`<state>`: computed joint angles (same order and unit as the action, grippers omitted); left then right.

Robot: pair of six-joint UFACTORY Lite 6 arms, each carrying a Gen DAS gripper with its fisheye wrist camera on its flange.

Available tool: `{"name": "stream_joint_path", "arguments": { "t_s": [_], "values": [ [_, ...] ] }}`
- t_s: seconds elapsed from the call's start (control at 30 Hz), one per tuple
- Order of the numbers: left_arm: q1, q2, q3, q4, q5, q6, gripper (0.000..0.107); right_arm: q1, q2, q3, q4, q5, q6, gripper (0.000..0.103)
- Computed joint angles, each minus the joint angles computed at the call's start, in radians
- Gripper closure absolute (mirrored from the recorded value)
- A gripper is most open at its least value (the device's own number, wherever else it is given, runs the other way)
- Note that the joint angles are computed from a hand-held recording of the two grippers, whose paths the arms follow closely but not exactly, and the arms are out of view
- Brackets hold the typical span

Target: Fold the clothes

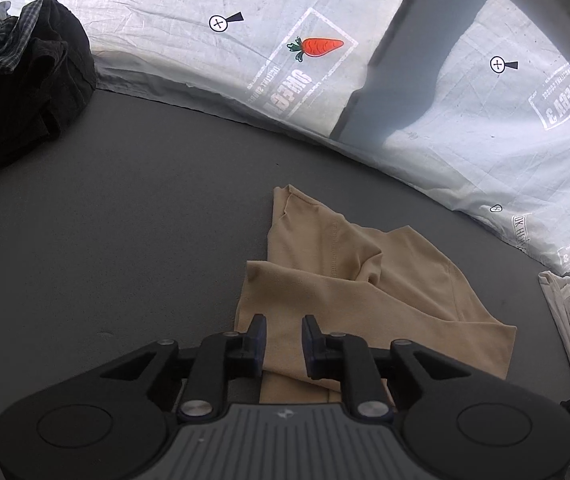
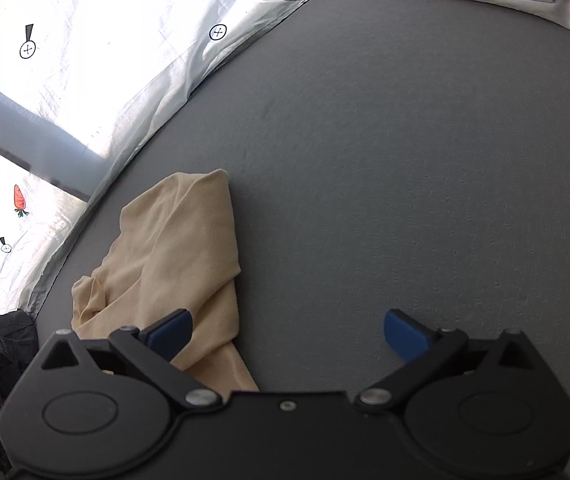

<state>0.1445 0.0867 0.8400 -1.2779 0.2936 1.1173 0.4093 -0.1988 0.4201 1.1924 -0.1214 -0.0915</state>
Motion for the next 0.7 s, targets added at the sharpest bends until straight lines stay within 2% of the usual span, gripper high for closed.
{"name": "stream_joint_path", "arguments": {
  "t_s": [0.1,0.2,0.3,0.47,0.53,0.57,0.67,0.7],
  "values": [
    [0.017,0.070,0.024,-0.123,-0.006,0.146,0.048,0.014,0.000,0.001,0.090,-0.009,-0.094,0.000],
    [0.023,0.147,0.068,-0.270,0.006,0.329,0.032,0.016,-0.003,0.002,0.166,-0.006,-0.180,0.000],
    [0.015,0.235,0.150,-0.315,0.017,0.394,0.027,0.022,0.002,0.011,0.272,-0.007,-0.295,0.000],
    [-0.006,0.383,0.301,-0.183,0.028,0.266,0.027,0.049,0.040,0.056,0.537,-0.038,-0.556,0.000],
    [-0.011,0.399,0.311,-0.211,0.026,0.291,0.032,0.061,0.058,0.075,0.616,-0.054,-0.637,0.000],
    [-0.013,0.407,0.315,-0.224,0.028,0.301,0.039,0.067,0.064,0.081,0.649,-0.062,-0.673,0.000],
    [-0.015,0.403,0.310,-0.231,0.041,0.311,0.065,0.086,0.080,0.100,0.735,-0.087,-0.781,0.000],
    [-0.014,0.395,0.301,-0.256,0.046,0.337,0.081,0.095,0.089,0.109,0.764,-0.099,-0.816,0.000]
  ]
}}
